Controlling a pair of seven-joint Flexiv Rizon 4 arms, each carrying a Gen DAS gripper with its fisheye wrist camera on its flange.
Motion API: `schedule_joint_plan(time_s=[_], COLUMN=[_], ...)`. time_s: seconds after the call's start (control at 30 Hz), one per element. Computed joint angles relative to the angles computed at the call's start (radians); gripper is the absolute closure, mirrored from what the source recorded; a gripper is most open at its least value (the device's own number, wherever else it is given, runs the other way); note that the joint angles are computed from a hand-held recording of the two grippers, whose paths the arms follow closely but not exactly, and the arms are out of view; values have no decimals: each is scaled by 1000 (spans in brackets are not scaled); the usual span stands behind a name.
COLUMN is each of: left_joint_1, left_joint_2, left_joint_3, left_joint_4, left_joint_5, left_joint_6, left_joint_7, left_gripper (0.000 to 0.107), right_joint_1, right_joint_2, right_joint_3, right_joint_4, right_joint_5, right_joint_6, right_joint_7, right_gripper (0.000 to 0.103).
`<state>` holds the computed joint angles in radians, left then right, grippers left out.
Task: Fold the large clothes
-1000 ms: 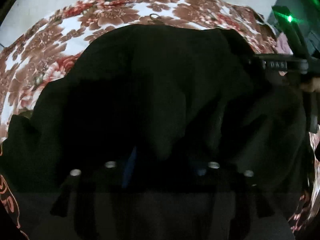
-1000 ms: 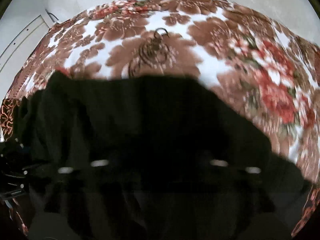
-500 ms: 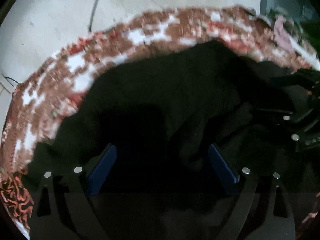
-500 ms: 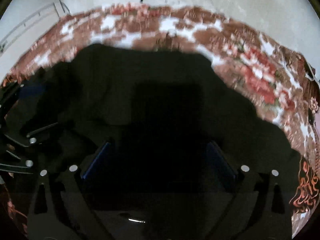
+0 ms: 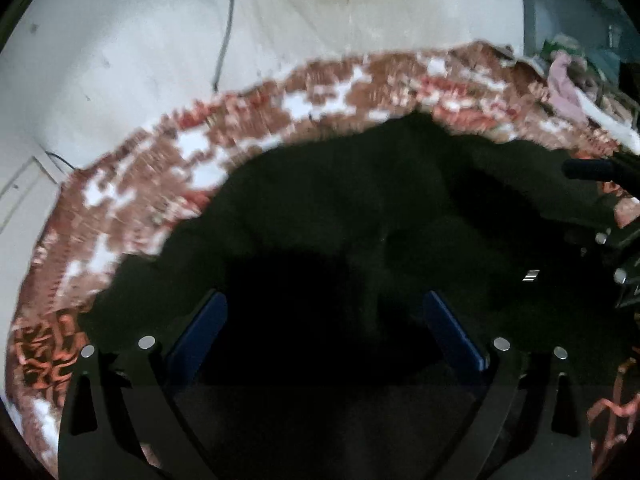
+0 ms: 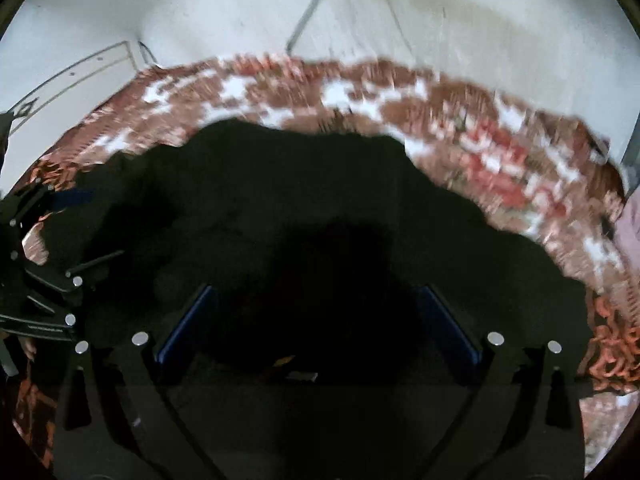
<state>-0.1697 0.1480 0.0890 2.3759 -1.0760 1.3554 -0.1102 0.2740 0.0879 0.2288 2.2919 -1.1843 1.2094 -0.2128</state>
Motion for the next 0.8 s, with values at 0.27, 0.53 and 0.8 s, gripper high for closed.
schedule_joint_plan(time_s=[0.27,0.53,0.8], left_joint_1=[-2,97,247], left_joint_2=[318,359,5], left_joint_3=[114,298,437], left_joint_4=[119,88,-122], left_joint_5=[109,188,-87], left_joint_6=[-50,-133,-249], left_joint_7=[-60,-47,127], left_gripper=[9,9,9], right_joint_1=[78,182,300], right_joint_2=[154,57,-113], right_joint_3=[133,179,117], right_joint_4=[26,-80,-196], right_joint_5=[28,10,-46], right_joint_6=[-140,-243,-307], right_joint_7=[19,103,192], right_gripper=[5,5,5])
